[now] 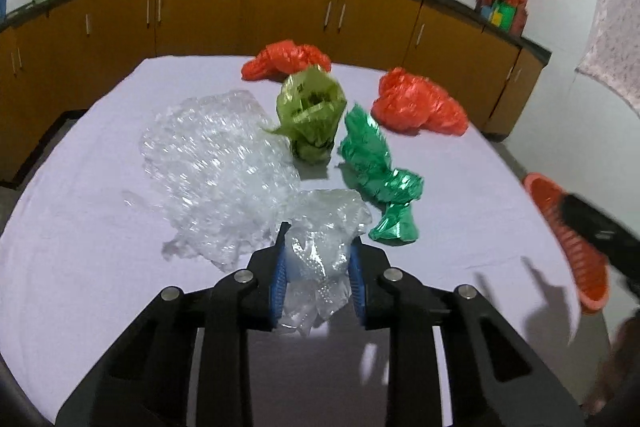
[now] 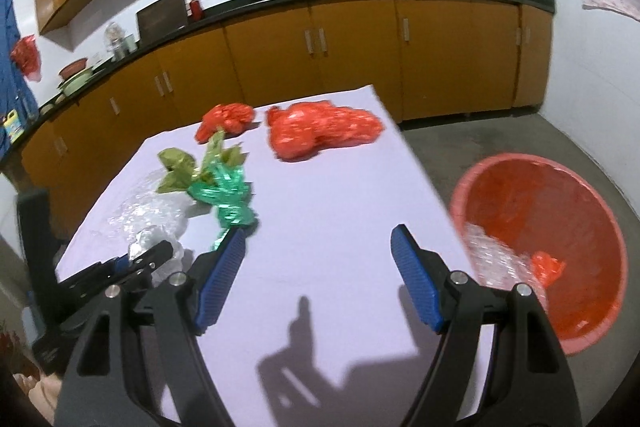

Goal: Collect trash
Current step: 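Move back to the table and grasp the clear plastic bag with the left tool, then grasp the green bag with the right tool while the left tool holds the clear bag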

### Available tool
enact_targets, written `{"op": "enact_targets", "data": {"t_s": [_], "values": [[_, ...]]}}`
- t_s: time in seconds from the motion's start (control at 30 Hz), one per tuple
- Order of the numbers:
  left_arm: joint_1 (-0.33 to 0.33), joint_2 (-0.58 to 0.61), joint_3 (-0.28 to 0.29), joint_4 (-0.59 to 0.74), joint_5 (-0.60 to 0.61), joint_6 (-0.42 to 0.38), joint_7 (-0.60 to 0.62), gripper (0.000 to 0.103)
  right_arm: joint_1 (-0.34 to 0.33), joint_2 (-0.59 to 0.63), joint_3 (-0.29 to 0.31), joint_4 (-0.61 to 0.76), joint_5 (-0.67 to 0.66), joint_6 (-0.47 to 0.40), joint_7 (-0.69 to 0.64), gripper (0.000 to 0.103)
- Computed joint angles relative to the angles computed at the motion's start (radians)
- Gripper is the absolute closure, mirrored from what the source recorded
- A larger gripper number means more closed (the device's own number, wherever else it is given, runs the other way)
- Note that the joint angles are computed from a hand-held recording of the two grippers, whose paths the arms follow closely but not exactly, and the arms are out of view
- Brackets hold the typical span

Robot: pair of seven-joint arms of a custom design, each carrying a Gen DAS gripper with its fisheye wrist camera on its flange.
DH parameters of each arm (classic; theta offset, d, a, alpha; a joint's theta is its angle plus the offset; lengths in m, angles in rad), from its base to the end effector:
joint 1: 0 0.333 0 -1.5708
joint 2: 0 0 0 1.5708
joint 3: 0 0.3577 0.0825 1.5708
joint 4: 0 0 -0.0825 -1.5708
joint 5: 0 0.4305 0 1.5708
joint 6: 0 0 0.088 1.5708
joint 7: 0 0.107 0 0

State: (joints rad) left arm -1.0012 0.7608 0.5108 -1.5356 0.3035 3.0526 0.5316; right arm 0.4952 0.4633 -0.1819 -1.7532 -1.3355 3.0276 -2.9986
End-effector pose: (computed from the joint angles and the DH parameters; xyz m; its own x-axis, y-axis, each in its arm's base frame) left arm 0.6535 -0.4948 0.3379 -0.1134 -0.9724 0.2039 -0.6549 -0.0812 -0.7514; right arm 0.6656 0.3101 0.3658 0.0131 -0.9882 -0.1527 -0.6116 0.1129 -0.7830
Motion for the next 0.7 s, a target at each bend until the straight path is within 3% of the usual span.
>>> {"op": "enact_targets", "data": {"t_s": [0.07,0.17,0.23,0.33,0.47,0.63,0.7], "values": [[-0.027,-0.018,0.037,-0.04,0.0,0.042,-0.019,0.076,-0.046,0.049,0.06,0.05,0.125,0.012,-0.139,0.029],[-0.099,-0.034,0.138,-0.104,-0.031,0.096,-0.04,0.076,-0.102,0.117,0.148,0.122,0.291,0.005,-0.328,0.036],[-0.143,-0.039,0.203,-0.137,-0.06,0.115,-0.046,0.076,-0.156,0.183,0.242,0.198,0.408,-0.038,-0.489,0.041],[-0.201,-0.034,0.291,-0.173,-0.108,0.121,-0.051,0.076,-0.189,0.268,0.317,0.301,0.522,-0.099,-0.641,0.046],[-0.249,-0.009,0.371,-0.194,-0.165,0.104,-0.036,0.076,-0.193,0.359,0.354,0.426,0.629,-0.177,-0.768,0.046],[-0.263,0.014,0.405,-0.202,-0.232,0.087,0.001,0.076,-0.173,0.42,0.348,0.517,0.719,-0.236,-0.865,0.047],[-0.262,0.015,0.405,-0.206,-0.258,0.088,0.02,0.076,-0.162,0.43,0.338,0.532,0.748,-0.25,-0.892,0.055]]}}
